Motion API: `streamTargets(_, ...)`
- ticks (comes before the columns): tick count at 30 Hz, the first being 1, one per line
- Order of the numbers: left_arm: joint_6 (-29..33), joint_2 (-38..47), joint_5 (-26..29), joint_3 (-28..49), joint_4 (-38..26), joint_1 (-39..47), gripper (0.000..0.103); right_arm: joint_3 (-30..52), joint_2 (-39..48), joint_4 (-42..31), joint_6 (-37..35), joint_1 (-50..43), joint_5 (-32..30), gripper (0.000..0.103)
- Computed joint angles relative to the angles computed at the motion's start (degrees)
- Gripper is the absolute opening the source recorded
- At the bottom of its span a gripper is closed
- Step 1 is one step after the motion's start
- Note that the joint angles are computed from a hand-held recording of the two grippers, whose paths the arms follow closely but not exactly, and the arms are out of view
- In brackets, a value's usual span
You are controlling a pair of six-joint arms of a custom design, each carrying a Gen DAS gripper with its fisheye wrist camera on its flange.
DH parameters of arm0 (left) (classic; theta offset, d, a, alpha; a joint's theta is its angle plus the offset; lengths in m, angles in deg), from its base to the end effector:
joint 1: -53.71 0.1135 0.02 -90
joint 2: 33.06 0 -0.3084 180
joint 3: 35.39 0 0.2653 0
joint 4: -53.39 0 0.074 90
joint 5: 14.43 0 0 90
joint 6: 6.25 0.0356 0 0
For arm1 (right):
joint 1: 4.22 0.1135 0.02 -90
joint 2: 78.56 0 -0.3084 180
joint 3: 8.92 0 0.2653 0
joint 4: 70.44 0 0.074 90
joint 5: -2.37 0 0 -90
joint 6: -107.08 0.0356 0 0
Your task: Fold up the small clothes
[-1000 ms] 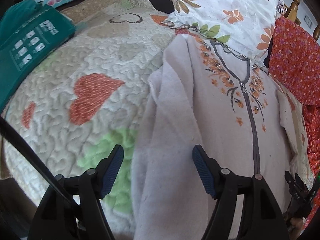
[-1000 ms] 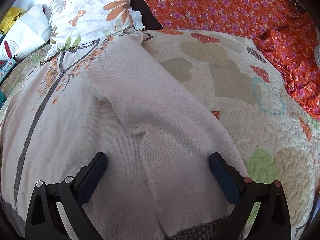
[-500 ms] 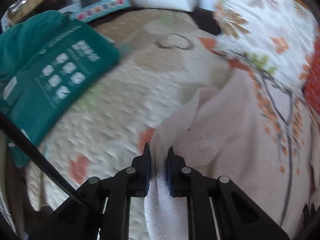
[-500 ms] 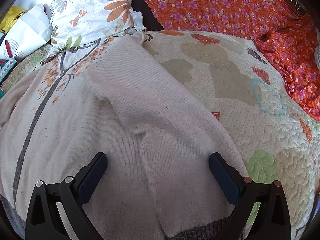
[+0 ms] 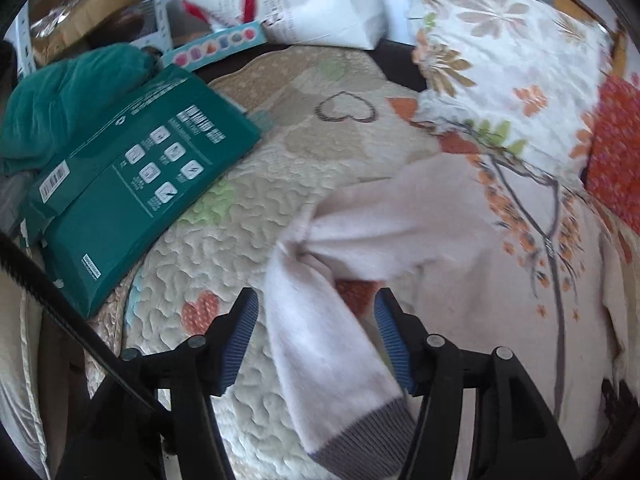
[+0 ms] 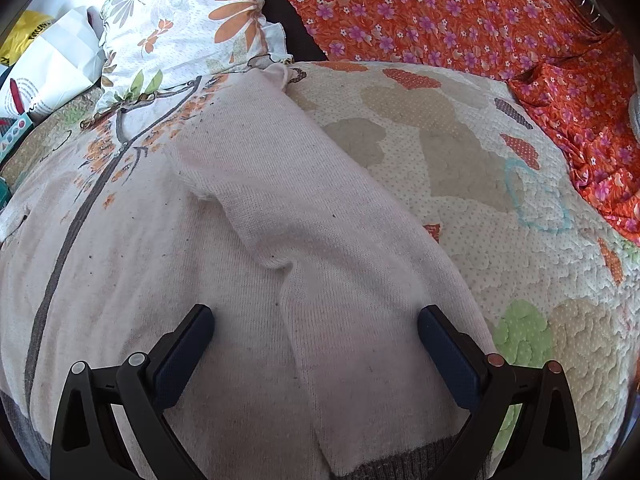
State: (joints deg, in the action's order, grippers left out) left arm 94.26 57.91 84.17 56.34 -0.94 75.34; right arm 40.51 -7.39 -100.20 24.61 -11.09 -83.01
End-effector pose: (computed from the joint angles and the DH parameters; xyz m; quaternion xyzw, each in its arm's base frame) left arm 0.3323 0.1260 0.3375 -0.0684 0.9450 0.0178 0.3192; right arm 0.2330 -0.0310 0.2214 0.1314 0.9342 -0.0362 0.3296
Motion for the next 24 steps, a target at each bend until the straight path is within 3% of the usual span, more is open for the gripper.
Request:
streamTargets(8, 0.1, -10.0, 6.5, -6.5, -4.5, -4.8, 0.067, -0.1, -0.1, 0.0, 0.1, 0.1, 0.1, 0.103)
streamTargets(14, 1.3, -17.5, 7.2, -10.1, -7.8, -9.0, 0.067, 0.2, -0.6, -1.0, 0.0, -0.1, 0.5, 0.103)
streamTargets(24, 1.7, -24.9, 9.2, -13.6, -9.8, -12.5, 0.072, 1.0, -5.2, -8.6, 1.1, 3.0, 1.1, 0.099)
